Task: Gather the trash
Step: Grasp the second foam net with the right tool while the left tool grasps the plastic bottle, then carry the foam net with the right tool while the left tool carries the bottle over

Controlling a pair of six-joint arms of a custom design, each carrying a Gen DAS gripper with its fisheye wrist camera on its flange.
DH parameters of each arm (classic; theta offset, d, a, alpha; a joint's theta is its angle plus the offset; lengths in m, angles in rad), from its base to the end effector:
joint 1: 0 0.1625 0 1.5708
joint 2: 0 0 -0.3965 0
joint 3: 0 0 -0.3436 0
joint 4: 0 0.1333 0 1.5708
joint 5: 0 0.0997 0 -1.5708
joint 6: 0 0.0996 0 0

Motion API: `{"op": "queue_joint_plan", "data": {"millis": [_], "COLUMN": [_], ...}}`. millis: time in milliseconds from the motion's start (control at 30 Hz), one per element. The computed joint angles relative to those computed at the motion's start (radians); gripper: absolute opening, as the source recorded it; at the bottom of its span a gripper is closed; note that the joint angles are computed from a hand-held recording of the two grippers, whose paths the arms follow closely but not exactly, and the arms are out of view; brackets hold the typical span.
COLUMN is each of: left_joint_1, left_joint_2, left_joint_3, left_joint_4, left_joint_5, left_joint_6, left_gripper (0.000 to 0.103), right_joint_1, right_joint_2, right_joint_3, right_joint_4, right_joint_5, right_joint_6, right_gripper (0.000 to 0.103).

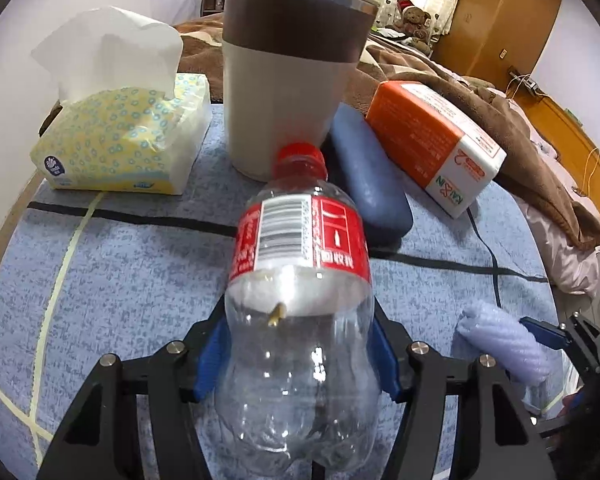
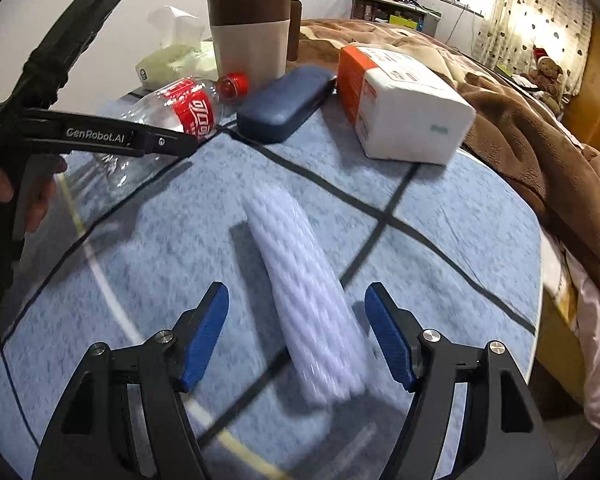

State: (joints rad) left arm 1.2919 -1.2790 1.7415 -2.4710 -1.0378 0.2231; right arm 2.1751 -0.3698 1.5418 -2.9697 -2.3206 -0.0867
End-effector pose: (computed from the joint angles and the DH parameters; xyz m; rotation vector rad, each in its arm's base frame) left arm 0.0259 -0.5777 0.3535 0.4857 2.5208 -0.5892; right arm 0.4042 -0.4703 -0.0594 0.7188 -2.3179 0.5112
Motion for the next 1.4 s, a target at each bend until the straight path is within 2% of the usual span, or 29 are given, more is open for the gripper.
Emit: {"op": "queue_joint_plan", "data": {"millis": [167, 233, 267, 300, 367, 500, 633, 800, 1133, 1400], "left_joint_1": [0.003, 0.002, 0.002, 0.002, -0.003, -0.018, -0.035, -0.067, -0.196, -0.317], "left_joint_2": [-0.002, -0.008, -0.013, -0.019, -0.035, -0.084, -0.152, -0.257, -0.455, -0.609], "left_joint_3": [0.009, 0.016, 0.023, 0.032, 0.054, 0.113, 0.169, 0.242, 0.396, 0.495], "left_joint_4": [-0.03, -0.039, -0.048, -0.056, -0.07, -0.097, -0.088, -0.052, -0.011, 0.05], "left_joint_5": [-0.007, -0.011, -0.011, -0.01, -0.005, 0.004, -0.022, -0.042, -0.024, -0.025], "left_joint_6": [0.013, 0.016, 0.016, 0.018, 0.017, 0.022, 0.014, 0.011, -0.013, -0.05], "left_gripper": [0.064, 0.063, 0.063, 0.063, 0.063, 0.063, 0.063, 0.063, 0.063, 0.063], "right_joint_1": [0.0, 0.003, 0.004, 0.006, 0.008, 0.018, 0.036, 0.088, 0.186, 0.263], "right_joint_2": [0.0, 0.0, -0.001, -0.003, -0.012, -0.035, -0.049, -0.067, -0.117, -0.174], "right_joint_3": [0.016, 0.032, 0.042, 0.049, 0.072, 0.127, 0.174, 0.232, 0.319, 0.412], "right_joint_4": [-0.031, -0.055, -0.067, -0.079, -0.11, -0.158, -0.191, -0.238, -0.262, -0.248], "right_joint_5": [0.002, -0.006, -0.012, -0.023, -0.025, -0.025, -0.024, -0.065, -0.177, -0.277], "right_joint_6": [0.064, 0.079, 0.09, 0.106, 0.133, 0.179, 0.234, 0.317, 0.453, 0.603], "right_gripper": [0.071, 0.053, 0.038, 0.033, 0.029, 0.028, 0.028, 0.028, 0.028, 0.028]}}
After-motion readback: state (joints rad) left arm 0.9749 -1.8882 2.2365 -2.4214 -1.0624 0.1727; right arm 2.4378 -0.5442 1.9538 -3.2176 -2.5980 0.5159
